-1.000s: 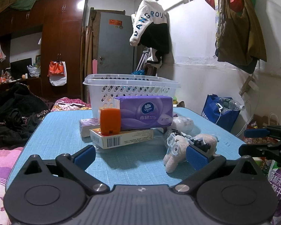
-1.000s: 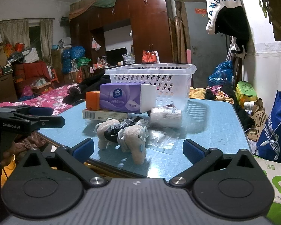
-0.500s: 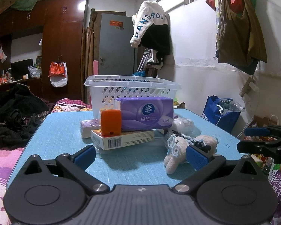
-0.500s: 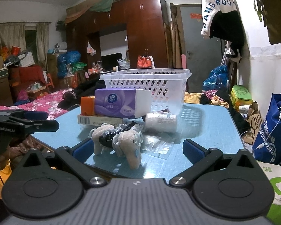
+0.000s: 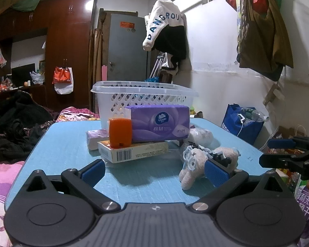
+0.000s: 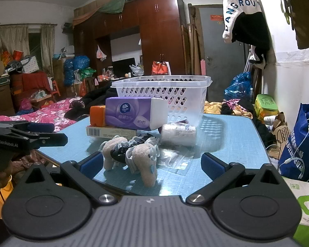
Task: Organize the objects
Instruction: 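Close the left gripper on the white plush toy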
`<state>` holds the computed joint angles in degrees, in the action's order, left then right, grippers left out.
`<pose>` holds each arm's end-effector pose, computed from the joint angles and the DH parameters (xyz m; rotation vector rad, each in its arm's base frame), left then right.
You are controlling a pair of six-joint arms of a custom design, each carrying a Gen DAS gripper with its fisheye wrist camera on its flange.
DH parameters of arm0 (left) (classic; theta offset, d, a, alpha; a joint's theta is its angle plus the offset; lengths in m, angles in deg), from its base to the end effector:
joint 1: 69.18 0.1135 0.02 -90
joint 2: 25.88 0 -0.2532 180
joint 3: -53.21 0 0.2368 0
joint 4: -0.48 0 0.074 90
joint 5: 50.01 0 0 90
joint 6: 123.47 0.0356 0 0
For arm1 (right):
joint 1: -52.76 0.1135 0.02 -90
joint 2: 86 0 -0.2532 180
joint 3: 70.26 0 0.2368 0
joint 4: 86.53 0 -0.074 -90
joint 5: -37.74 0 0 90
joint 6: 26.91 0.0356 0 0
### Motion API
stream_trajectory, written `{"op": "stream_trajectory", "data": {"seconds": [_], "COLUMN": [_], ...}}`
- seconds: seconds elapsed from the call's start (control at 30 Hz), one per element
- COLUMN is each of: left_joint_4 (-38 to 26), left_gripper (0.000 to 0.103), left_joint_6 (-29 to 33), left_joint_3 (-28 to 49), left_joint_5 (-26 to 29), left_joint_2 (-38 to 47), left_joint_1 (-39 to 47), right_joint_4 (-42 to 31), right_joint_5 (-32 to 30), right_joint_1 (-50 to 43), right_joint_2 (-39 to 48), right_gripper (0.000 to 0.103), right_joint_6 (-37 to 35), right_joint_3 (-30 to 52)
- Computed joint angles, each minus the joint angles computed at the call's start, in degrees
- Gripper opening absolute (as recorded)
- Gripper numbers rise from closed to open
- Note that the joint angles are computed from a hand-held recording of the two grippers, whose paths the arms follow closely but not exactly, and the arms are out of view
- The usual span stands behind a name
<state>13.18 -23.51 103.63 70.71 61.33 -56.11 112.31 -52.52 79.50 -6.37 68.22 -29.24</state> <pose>0.2893 0.0485 0.1819 0.2880 1.9170 -0.2667 0.2344 0.1183 0.1777 -0.3656 1.8992 0.3776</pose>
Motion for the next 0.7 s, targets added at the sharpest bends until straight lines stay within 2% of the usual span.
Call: {"op": "stream_trajectory", "data": {"seconds": [0.13, 0.23, 0.33, 0.43, 0.57, 0.7], "left_joint_4": [1.0, 2.0, 3.1, 6.9, 11.3, 10.9], "left_gripper": [0.103, 0.103, 0.103, 0.103, 0.103, 0.103], "left_joint_6": [0.0, 0.0, 1.0, 1.9, 3.0, 6.1], "left_joint_3": [0.3, 0.7, 1.3, 1.0, 1.6, 3.2], "left_joint_5": [-0.9, -1.5, -2.6, -4.7, -5.9, -8.8], "left_joint_2": [1.6, 3.7, 6.5, 9.4, 13.8, 17.2], "left_joint_1": [-1.0, -2.3, -4.1, -6.1, -8.3, -10.7], "right_joint_4": [1.4, 9.3, 17.4, 15.0, 12.5, 13.0], "right_joint_5": [1.0, 1.9, -2.5, -7.4, -7.7, -10.6], "right_joint_1": [0.4, -0.2, -3.1, -5.2, -5.6, -6.5], "right_joint_2": [0.8, 3.5, 7.7, 10.2, 14.0, 16.2], "right_gripper": [0.103, 0.103, 0.103, 0.103, 0.103, 0.098], "right_joint_6": [-0.3, -1.6, -2.5, -3.3, -3.7, -3.8], "right_joint_3": [-0.3, -2.4, -4.1, -1.9, 1.0, 1.6]}}
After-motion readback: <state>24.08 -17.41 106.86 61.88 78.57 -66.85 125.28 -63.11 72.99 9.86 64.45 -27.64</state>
